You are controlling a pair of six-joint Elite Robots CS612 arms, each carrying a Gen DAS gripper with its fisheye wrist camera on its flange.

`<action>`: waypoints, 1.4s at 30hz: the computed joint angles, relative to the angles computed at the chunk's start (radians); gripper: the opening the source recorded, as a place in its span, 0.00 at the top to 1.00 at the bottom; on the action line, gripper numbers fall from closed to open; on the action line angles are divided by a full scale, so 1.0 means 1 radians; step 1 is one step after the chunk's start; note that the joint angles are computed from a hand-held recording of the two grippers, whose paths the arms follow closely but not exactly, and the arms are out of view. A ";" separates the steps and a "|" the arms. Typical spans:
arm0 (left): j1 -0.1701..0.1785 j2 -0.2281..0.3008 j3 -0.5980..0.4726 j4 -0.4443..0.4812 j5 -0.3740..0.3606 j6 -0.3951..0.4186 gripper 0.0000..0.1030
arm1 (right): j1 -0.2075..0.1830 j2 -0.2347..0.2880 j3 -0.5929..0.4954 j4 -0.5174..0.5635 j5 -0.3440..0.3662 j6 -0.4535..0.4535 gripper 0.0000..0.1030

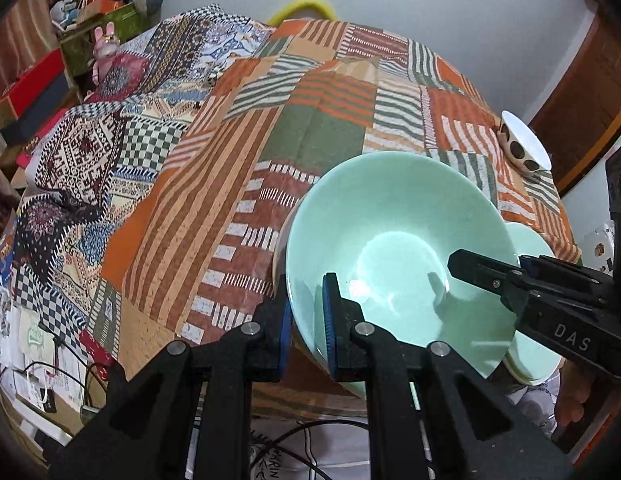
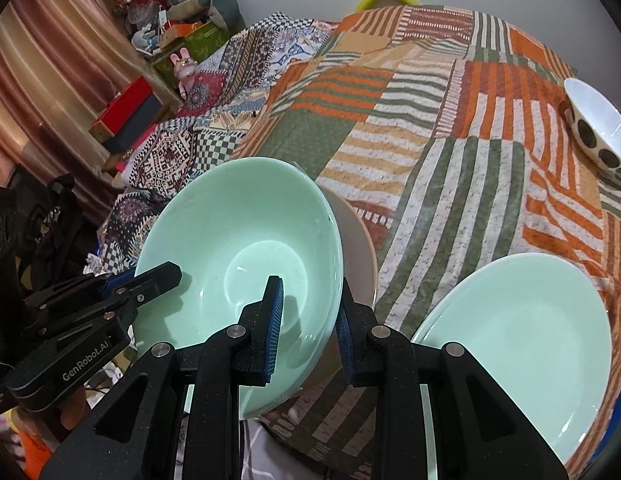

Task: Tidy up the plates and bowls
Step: 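Lift the mint green bowl and carry it over the pink bowl, then lower the mint green bowl into the pink bowl, open right gripper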

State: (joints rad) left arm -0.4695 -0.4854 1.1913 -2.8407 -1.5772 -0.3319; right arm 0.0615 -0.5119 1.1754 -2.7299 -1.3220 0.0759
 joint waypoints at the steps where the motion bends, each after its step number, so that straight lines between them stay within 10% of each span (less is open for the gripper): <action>1: -0.001 0.002 -0.001 0.004 0.005 -0.002 0.88 | 0.000 0.002 -0.002 0.004 0.002 0.001 0.77; 26: -0.001 0.033 -0.048 0.039 0.072 -0.002 0.87 | 0.003 0.016 -0.032 0.060 0.012 -0.055 0.76; 42: -0.008 0.001 -0.032 0.029 0.075 0.003 0.87 | -0.021 -0.037 0.065 -0.130 -0.010 -0.035 0.59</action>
